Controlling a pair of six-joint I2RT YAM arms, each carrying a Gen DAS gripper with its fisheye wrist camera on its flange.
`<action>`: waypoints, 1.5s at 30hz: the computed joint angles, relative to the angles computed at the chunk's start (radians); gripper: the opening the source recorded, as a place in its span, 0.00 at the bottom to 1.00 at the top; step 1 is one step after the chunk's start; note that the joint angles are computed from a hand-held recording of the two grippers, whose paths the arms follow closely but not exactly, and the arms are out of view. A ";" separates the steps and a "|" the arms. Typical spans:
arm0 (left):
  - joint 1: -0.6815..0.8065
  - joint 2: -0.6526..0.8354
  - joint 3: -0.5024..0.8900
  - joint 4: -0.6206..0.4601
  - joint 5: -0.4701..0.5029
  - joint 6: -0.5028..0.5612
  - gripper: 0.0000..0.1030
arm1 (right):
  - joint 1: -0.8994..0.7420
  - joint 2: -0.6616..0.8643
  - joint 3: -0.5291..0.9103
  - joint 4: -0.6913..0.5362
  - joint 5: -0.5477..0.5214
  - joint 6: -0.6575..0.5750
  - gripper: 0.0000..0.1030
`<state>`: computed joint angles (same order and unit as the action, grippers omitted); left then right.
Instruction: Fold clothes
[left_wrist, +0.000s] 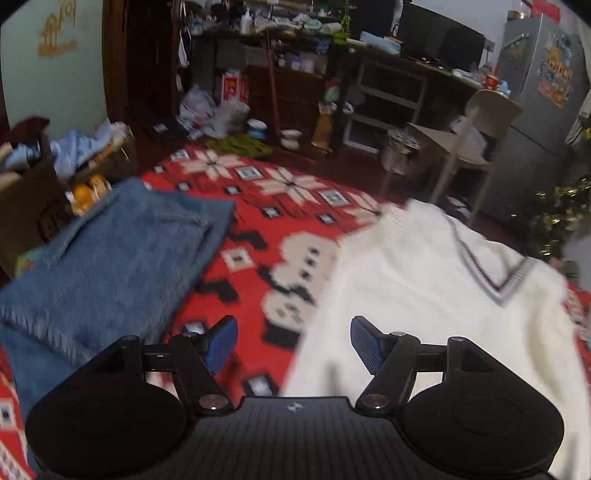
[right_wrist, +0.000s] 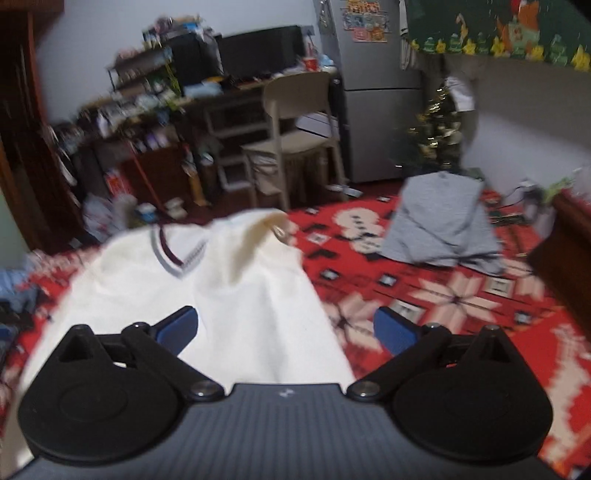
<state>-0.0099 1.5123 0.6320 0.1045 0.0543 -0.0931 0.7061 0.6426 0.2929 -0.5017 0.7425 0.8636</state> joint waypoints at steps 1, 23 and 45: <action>-0.002 0.034 0.018 0.022 -0.006 0.014 0.65 | -0.069 -0.011 -0.027 0.077 -0.050 -0.073 0.99; 0.008 0.443 0.390 -0.029 0.238 0.038 0.53 | -0.826 0.897 0.078 0.981 -0.827 -0.551 0.33; -0.043 0.425 0.326 0.092 0.097 0.058 0.06 | -0.799 0.984 0.086 1.049 -0.605 -0.512 0.08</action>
<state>-0.0529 1.9374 0.9578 0.1969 0.1512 -0.0349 -0.0934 1.6269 0.3792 0.5471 0.1377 0.3514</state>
